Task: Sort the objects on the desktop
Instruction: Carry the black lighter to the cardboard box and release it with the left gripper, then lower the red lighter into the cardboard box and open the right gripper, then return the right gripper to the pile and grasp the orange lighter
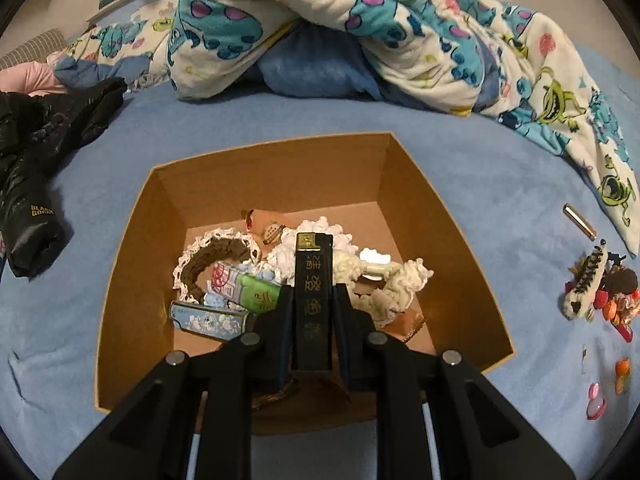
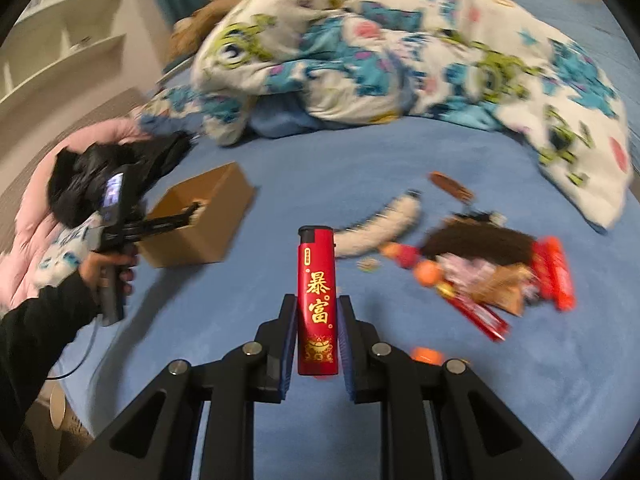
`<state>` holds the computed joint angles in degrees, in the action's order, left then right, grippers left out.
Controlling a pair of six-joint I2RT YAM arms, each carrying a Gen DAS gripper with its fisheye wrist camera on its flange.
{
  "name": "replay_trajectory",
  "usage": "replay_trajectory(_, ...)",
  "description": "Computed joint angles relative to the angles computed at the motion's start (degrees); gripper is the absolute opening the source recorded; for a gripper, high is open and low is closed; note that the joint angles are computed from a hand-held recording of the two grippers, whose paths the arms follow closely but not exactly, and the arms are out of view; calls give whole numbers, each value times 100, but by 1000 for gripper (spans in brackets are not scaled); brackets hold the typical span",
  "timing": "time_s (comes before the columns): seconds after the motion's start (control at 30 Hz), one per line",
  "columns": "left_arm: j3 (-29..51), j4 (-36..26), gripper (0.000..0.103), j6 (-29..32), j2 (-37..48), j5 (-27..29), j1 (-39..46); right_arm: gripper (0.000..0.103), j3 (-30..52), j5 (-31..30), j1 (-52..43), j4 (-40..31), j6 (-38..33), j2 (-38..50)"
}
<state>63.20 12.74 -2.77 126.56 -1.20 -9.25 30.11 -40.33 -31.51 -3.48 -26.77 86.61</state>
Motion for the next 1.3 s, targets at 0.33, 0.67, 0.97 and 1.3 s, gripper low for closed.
replay_trajectory(0.33, -2253, 2609, 99, -451, -1094, 11, 153, 20, 2024, 481, 3125, 475, 1518, 1405)
replay_trajectory(0.67, -5540, 4963, 103, -1423, -2503, -496, 205, 19, 4869, 1389, 4419, -362, 1977, 3848)
replay_trajectory(0.97, -5595, 4807, 103, -1300, -2368, -770, -559, 22, 3037, 599, 3903, 1470, 2853, 2895)
replay_trajectory(1.3, -4398, 3570, 103, -2203, -2903, -1507, -2487, 66, 162, 155, 433, 1787, 1741, 41)
